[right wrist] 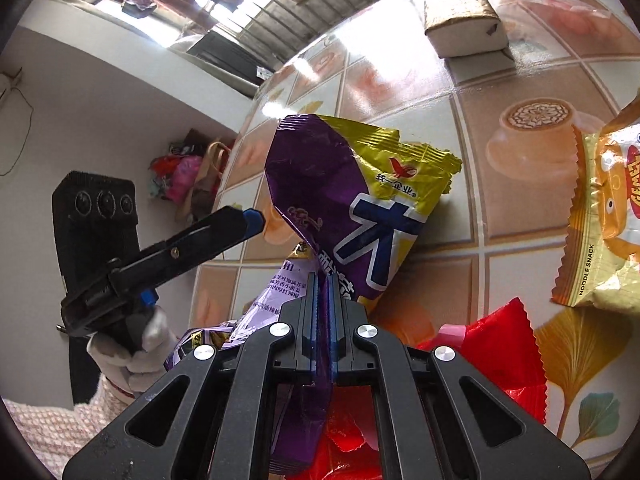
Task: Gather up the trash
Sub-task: 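Grasp the red wrapper with the right tool while the left tool holds the purple bag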
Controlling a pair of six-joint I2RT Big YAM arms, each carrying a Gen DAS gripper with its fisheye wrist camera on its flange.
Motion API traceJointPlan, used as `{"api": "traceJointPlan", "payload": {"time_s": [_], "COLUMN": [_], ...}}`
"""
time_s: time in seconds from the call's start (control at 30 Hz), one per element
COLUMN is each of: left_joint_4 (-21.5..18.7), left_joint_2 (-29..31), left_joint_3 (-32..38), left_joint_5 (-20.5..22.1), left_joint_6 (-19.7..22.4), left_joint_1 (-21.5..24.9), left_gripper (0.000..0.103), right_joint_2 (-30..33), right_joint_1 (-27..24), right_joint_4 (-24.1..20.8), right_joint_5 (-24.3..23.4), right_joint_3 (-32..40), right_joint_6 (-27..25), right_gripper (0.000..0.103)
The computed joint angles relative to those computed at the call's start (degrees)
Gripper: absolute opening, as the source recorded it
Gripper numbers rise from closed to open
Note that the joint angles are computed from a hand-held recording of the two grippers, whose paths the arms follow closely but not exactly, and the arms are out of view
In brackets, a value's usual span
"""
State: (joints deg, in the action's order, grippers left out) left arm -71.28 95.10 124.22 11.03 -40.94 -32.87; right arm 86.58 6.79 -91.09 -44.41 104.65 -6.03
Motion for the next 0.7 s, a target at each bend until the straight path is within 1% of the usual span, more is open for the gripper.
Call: {"api": "traceJointPlan", "payload": {"time_s": [0.07,0.17,0.2,0.27,0.33,0.43,0.47,0.5,0.53,0.57,0.6,0.7], "left_joint_4": [-2.86,-8.86,-9.68,-10.38,-11.74,-13.65,-13.57,-13.97,-14.38,-14.62,-14.67,-13.96], "left_joint_2": [1.98,4.78,5.21,5.75,6.77,8.19,8.26,8.48,8.7,8.88,8.9,8.71], "left_joint_3": [3.06,7.71,8.25,8.99,10.64,12.59,12.62,12.98,13.36,13.64,13.66,13.12], "left_joint_5": [0.21,-2.57,-2.87,-2.83,-4.16,-5.75,-6.44,-7.12,-7.77,-8.31,-8.65,-8.71], "left_joint_6": [2.01,6.1,6.95,7.64,9.45,11.26,11.61,12.25,12.87,13.2,13.47,13.34], "left_joint_1": [-0.29,-1.36,-1.62,-2.01,-2.66,-3.58,-3.84,-4.07,-4.3,-4.53,-4.65,-4.79], "left_gripper": [0.049,0.051,0.051,0.051,0.051,0.051,0.051,0.051,0.051,0.051,0.051,0.051], "right_joint_2": [-1.2,-3.48,-4.13,-5.49,-6.67,-7.68,-8.18,-8.77,-9.34,-9.62,-10.13,-11.27], "right_joint_1": [0.9,1.33,1.48,1.77,2.41,2.64,2.25,1.58,0.55,-0.55,-1.54,-5.7], "right_joint_4": [1.65,4.38,5.09,7.01,8.53,8.55,8.06,8.07,8.02,7.67,7.34,5.5], "right_joint_5": [1.55,2.8,3.27,4.02,4.97,5.96,6.06,6.16,6.01,5.79,5.44,4.01], "right_joint_3": [-1.09,-3.68,-4.41,-5.95,-7.15,-7.52,-7.49,-7.56,-7.63,-7.21,-7.05,-6.42], "right_joint_6": [-1.18,-4.1,-4.96,-6.17,-6.68,-7.52,-8.02,-8.41,-8.99,-9.3,-9.25,-9.52], "right_gripper": [0.003,0.003,0.003,0.003,0.004,0.008,0.013,0.02,0.023,0.028,0.031,0.033]}}
